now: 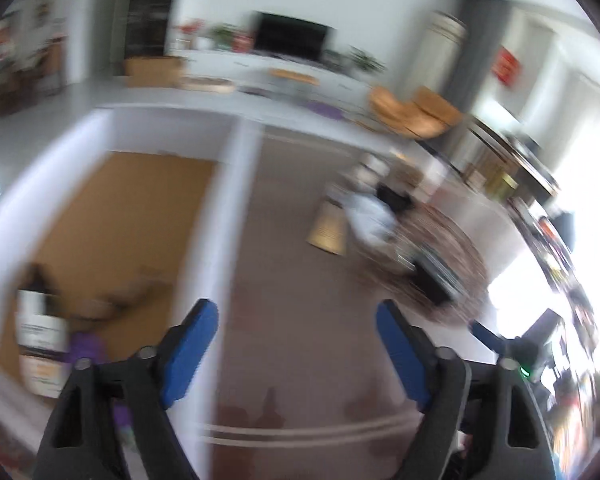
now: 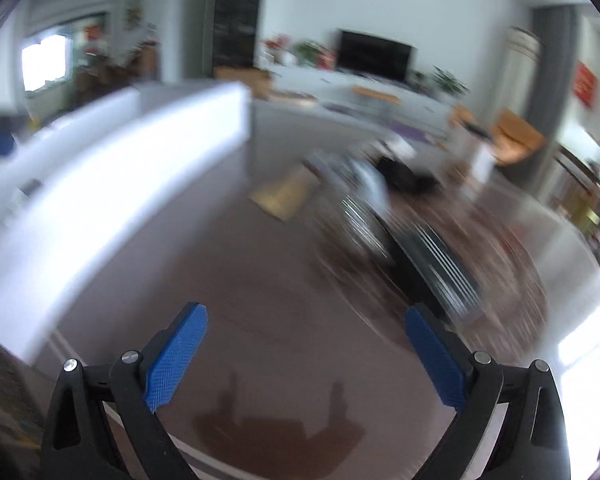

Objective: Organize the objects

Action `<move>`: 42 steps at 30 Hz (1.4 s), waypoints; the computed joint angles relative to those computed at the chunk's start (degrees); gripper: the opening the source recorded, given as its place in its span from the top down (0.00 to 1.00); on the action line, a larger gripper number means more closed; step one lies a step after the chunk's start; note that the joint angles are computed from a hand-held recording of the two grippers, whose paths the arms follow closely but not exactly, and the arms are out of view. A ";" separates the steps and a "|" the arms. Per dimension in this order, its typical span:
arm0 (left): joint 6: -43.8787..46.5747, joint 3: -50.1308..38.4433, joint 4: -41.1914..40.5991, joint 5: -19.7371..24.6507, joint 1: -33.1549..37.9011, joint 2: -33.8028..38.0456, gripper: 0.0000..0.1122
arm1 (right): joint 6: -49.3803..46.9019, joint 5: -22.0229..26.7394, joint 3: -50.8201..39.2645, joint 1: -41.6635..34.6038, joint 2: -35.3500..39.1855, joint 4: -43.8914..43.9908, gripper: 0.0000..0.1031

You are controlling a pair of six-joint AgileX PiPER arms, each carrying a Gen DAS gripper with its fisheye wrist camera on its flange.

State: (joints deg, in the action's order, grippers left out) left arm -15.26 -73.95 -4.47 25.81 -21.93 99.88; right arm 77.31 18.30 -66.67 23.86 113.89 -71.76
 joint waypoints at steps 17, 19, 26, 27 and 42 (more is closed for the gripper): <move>-15.40 -24.49 17.91 6.89 -10.59 28.74 0.24 | -15.40 -8.09 3.83 -11.08 -0.60 24.01 0.04; -16.49 -25.44 18.98 7.16 -10.78 30.06 0.24 | -17.23 -8.22 3.89 -11.40 -0.36 26.01 0.04; -20.52 -25.17 27.14 5.28 -12.05 31.23 0.22 | -23.87 -8.53 3.48 -12.23 0.37 33.66 0.03; -20.21 -24.94 27.05 4.77 -12.02 31.23 0.19 | -22.41 -7.82 3.27 -11.84 0.51 32.03 0.03; -15.27 -26.04 23.64 5.09 -11.93 31.76 0.08 | -16.78 -3.94 0.67 -9.67 2.88 24.83 0.00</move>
